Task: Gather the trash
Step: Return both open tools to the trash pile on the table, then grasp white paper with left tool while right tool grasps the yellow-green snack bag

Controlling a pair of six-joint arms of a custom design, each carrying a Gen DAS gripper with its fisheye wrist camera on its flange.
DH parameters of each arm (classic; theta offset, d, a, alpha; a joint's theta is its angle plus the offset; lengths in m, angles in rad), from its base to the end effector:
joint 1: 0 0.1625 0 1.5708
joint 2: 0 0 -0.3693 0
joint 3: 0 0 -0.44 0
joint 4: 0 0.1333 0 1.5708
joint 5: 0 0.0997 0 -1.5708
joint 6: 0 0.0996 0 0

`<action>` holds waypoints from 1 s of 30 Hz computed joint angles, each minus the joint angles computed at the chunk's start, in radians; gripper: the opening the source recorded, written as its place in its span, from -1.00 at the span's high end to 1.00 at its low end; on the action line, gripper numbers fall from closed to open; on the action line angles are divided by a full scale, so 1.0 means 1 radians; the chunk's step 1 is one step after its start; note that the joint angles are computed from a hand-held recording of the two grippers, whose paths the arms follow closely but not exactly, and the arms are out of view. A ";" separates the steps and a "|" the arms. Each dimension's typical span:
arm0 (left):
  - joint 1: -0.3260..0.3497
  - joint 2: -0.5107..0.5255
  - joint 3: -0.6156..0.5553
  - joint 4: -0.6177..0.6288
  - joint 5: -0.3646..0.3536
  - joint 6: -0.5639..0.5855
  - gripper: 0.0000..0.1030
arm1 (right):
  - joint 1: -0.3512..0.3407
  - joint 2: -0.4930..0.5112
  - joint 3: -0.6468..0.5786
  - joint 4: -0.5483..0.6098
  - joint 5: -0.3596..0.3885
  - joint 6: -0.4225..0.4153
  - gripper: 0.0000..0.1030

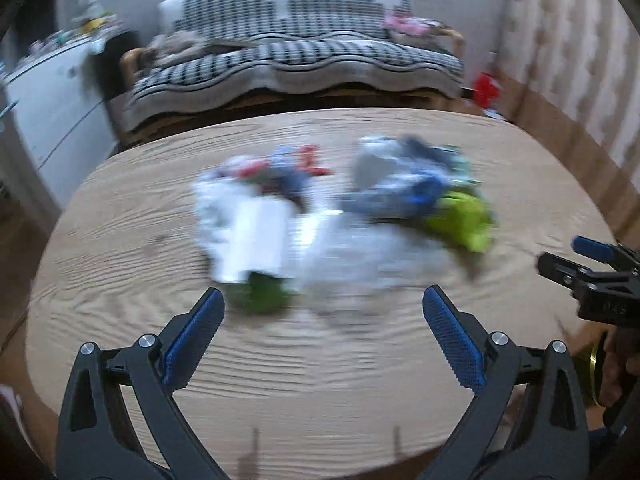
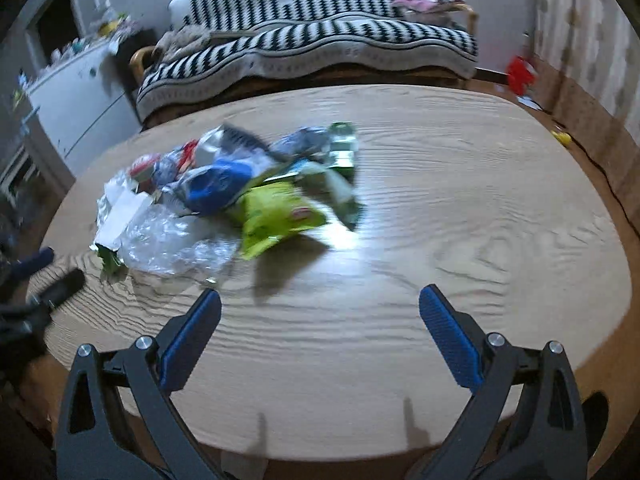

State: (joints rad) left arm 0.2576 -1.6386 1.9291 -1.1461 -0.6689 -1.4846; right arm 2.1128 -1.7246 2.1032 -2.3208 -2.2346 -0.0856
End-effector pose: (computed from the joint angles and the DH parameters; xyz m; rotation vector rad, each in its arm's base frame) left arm -0.3632 -0.3143 0.2929 0.2038 2.1781 -0.8894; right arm 0.3060 -0.3686 0.3279 0.6179 -2.4288 0.6526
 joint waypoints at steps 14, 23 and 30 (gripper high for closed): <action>0.130 -0.211 0.108 -0.007 0.047 0.004 -0.87 | -0.108 0.177 -0.103 -0.028 0.136 0.043 -0.84; 0.221 -0.115 0.123 -0.268 0.015 0.161 -0.87 | -0.140 0.233 -0.131 -0.012 0.177 0.073 -0.69; 0.218 -0.089 0.120 -0.343 0.000 0.197 0.20 | -0.148 0.226 -0.136 -0.012 0.202 0.065 0.36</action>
